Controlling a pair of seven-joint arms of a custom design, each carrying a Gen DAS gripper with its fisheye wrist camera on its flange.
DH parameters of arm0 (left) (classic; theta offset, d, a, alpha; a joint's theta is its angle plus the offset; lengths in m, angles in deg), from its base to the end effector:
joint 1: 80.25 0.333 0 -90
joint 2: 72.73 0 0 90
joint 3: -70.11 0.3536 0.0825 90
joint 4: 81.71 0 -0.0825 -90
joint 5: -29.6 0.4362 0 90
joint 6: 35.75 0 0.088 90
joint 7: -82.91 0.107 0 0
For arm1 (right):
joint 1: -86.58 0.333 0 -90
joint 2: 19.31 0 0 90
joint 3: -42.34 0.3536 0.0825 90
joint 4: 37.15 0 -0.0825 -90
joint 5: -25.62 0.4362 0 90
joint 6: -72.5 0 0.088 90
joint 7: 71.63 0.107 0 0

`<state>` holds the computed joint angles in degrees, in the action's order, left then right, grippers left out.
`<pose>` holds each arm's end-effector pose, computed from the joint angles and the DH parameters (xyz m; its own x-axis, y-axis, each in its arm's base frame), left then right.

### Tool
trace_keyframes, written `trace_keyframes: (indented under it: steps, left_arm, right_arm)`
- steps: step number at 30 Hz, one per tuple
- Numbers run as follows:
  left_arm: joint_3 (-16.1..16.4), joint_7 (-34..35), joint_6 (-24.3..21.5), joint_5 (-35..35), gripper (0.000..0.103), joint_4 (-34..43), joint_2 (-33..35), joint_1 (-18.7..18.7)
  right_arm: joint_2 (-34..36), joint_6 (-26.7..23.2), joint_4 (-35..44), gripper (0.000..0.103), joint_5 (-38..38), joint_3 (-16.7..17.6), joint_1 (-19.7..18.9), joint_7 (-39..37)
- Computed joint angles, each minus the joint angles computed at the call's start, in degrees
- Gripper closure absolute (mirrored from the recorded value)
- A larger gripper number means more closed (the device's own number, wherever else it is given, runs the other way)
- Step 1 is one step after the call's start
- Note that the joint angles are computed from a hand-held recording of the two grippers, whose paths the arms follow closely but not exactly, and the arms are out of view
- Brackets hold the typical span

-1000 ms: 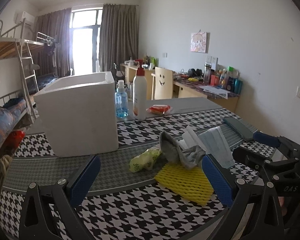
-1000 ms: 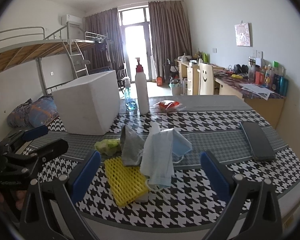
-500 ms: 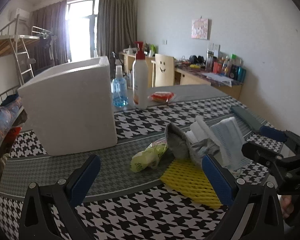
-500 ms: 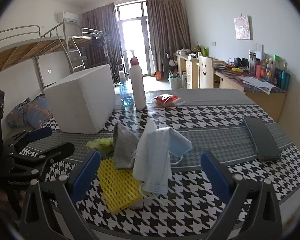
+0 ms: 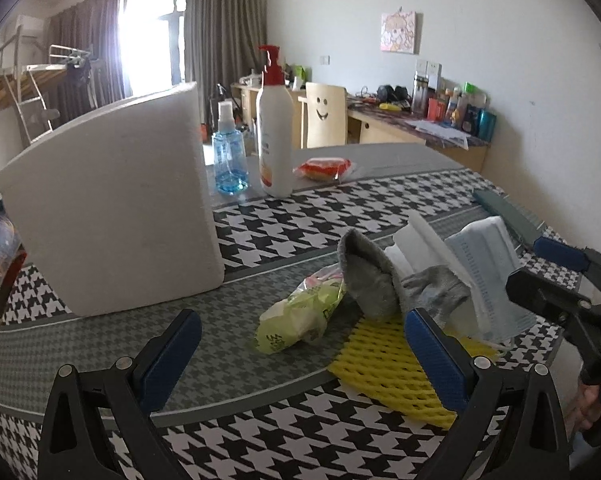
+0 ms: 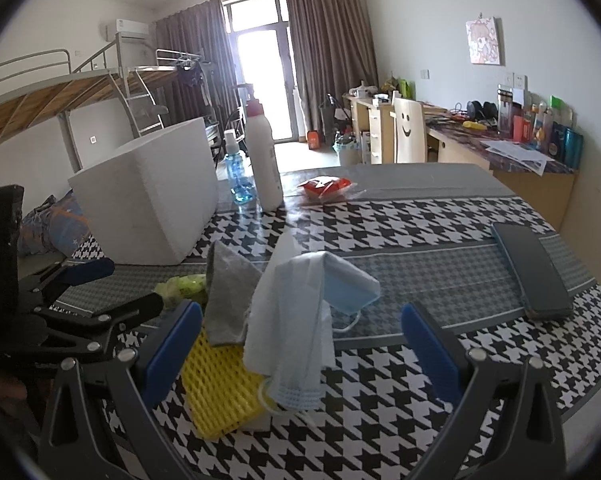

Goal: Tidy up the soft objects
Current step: 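Grasp the green plastic bag with the left tool while the right tool grasps the blue face mask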

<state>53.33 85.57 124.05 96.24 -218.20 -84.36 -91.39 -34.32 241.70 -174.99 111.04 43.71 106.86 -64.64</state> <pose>0.4501 -0.2901 0.4473 0.0097 -0.9998 0.0177 -0.6349 -0.0198 -0.7723 0.4930 0.1250 0.4676 0.4851 -0.8645 -0.1313 -0.5342 -0.1741 -0.8272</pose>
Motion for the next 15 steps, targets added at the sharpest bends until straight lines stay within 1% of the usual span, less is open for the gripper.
trace_keyframes:
  steps: [1,4,7,9,11,12,15]
  left_arm:
    - [0.03,0.84,-0.41,-0.56,0.001,0.32,0.46,-0.13]
    - [0.38,3.58,-0.81,-2.00,0.006,1.23,1.88,-0.53]
    - [0.75,5.94,-1.66,-3.71,0.013,2.39,3.47,-0.93]
    - [1.18,7.17,-1.44,-4.57,0.023,2.69,4.18,-1.06]
    - [1.80,9.18,-0.33,-6.37,0.027,2.62,4.77,-1.17]
    - [1.96,9.98,-0.11,-7.25,0.033,2.69,5.12,-1.23]
    - [2.62,13.60,1.32,-11.33,0.039,2.70,6.09,-1.50]
  right_arm:
    - [0.12,-0.21,0.08,0.002,0.08,-0.12,-0.03,-0.01]
    - [0.72,-0.57,0.47,0.002,-0.55,-0.23,-0.32,0.49]
    - [1.36,-1.23,0.78,0.007,-1.96,-0.27,-0.67,1.60]
    - [1.67,-1.70,0.78,0.009,-3.21,-0.28,-0.88,2.97]
    - [1.93,-2.46,0.88,0.010,-4.03,-0.48,-1.05,3.68]
    - [1.95,-2.47,0.86,0.011,-4.16,-0.46,-1.07,3.83]
    - [1.96,-3.17,0.77,0.014,-4.72,-0.72,-1.31,4.30]
